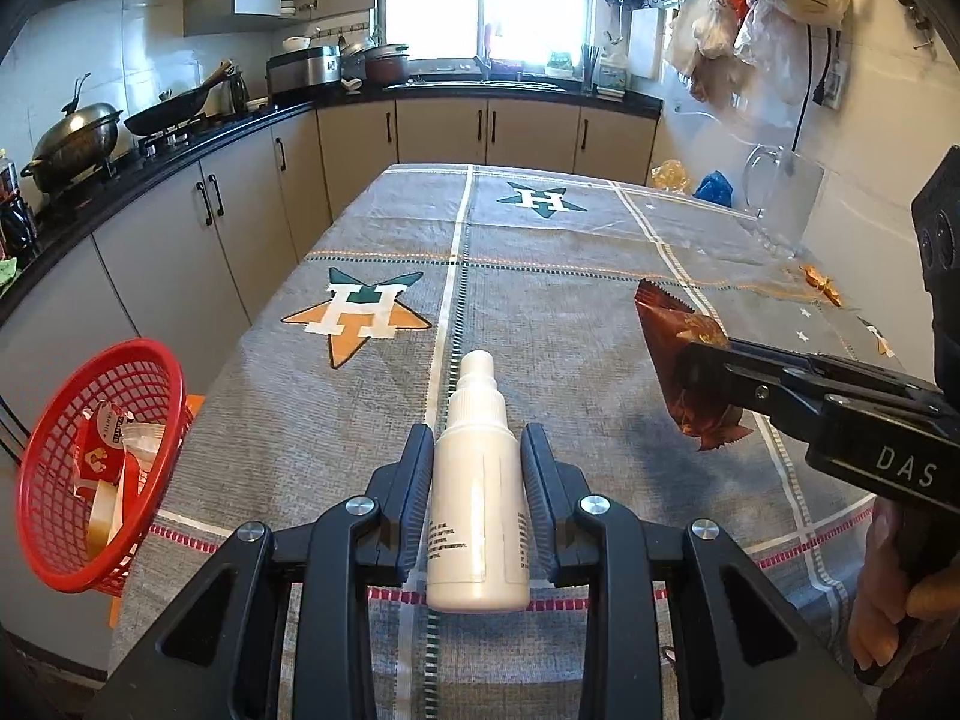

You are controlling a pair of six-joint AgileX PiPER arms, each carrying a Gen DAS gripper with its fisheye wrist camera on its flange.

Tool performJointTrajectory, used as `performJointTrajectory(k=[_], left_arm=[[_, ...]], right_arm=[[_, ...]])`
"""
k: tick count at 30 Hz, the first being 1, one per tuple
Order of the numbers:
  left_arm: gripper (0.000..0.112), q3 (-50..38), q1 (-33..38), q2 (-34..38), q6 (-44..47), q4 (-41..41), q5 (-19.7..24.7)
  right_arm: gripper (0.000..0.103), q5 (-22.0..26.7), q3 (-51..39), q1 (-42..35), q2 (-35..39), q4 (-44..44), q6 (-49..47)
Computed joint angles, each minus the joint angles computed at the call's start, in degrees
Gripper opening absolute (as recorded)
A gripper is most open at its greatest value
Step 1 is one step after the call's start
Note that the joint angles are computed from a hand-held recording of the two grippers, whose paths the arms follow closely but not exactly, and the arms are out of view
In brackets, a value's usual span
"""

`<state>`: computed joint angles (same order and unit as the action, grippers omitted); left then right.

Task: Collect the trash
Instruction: 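Lift the spray bottle and snack wrapper and carry them to the red basket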

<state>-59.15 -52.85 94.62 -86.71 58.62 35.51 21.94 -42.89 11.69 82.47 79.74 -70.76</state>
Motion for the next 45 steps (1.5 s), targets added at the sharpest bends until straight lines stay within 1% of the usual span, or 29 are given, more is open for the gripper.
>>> performJointTrajectory(k=[5,11,38,45], left_arm=[[0.029,0.2,-0.8,-0.1,-0.6,0.9,1.4],[0.029,0.3,-1.1,0.1,-0.8,1.1,2.2],[0.029,0.8,-0.9,-0.3,-0.7,0.9,2.0],[0.029,2.5,-0.9,-2.7,-1.3,1.4,2.3]], right_arm=[[0.034,-0.1,0.0,0.1,-0.1,-0.6,0.8],[0.034,-0.1,0.0,0.0,-0.1,-0.6,0.8],[0.034,-0.4,0.2,0.1,-0.4,-0.2,0.5],[0.034,-0.2,0.3,-0.1,-1.1,-0.2,1.7]])
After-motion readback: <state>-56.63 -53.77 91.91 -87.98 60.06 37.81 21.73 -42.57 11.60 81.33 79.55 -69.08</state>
